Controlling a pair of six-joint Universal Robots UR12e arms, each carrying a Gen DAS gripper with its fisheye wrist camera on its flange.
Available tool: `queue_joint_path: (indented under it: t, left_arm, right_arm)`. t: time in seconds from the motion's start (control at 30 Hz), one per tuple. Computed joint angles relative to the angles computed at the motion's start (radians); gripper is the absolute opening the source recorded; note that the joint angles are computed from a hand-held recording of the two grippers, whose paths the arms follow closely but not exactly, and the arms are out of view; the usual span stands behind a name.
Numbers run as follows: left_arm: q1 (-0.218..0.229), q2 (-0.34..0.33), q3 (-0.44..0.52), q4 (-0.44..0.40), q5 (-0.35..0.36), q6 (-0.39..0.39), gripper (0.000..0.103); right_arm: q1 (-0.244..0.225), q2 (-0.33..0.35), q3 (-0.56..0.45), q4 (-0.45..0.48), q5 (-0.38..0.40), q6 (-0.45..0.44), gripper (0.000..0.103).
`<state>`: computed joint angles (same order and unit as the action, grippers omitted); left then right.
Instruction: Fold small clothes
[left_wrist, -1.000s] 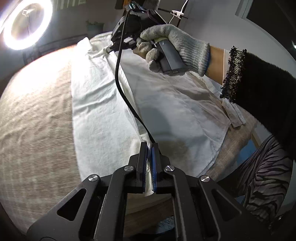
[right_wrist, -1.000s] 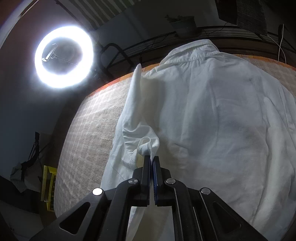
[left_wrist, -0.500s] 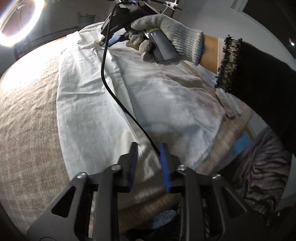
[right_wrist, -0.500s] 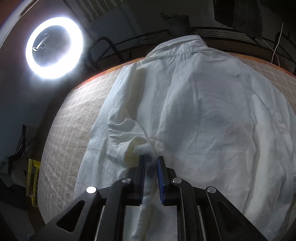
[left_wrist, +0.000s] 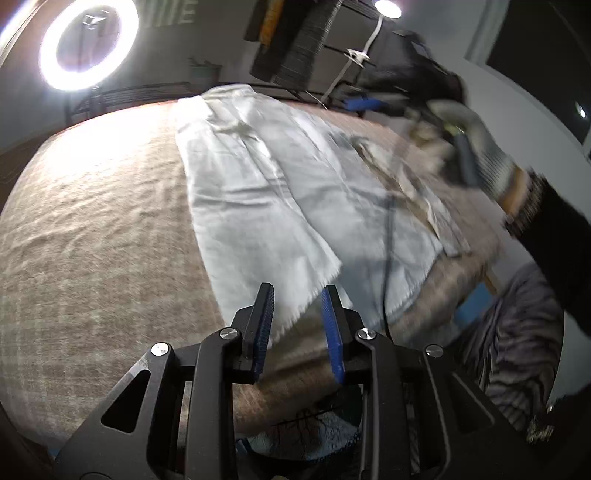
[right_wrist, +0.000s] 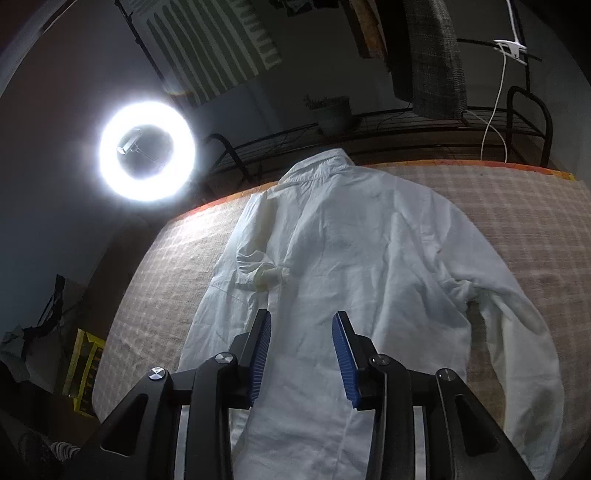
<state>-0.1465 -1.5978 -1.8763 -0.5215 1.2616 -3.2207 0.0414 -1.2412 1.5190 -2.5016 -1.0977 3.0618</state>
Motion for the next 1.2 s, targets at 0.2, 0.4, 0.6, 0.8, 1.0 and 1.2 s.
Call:
queue_joint_path:
  t: [0.2, 0.4, 0.6, 0.8, 1.0, 1.2]
  left_arm:
    - [-0.022, -0.044, 0.046, -0.016, 0.023, 0.004, 0.026]
    - [-0.049, -0.103, 0.104, -0.135, 0.008, 0.028, 0.026]
    - [-0.051, -0.142, 0.141, -0.249, -0.030, -0.042, 0.026]
    - [-0.069, -0.138, 0.137, -0.157, -0.012, -0.051, 0.026]
    - [-0.079, -0.153, 0.165, -0.110, 0.007, -0.031, 0.026]
    - [-0.089, -0.172, 0.193, -0.108, 0.025, -0.016, 0.026]
  right_arm:
    - [-0.064, -0.086, 0.106, -0.110, 0.019, 0.030, 0.046]
    - [-0.139, -0.130, 0.179, -0.126, -0.031, 0.051, 0.046]
    - [-0.203, -0.153, 0.228, -0.088, -0.096, 0.055, 0.046]
    - [-0.259, -0.165, 0.272, -0.025, -0.095, 0.033, 0.052]
    - [-0.296, -0.176, 0.310, 0.052, -0.063, 0.013, 0.051]
    - [-0.302, -0.165, 0.308, 0.125, -0.001, -0.023, 0.003]
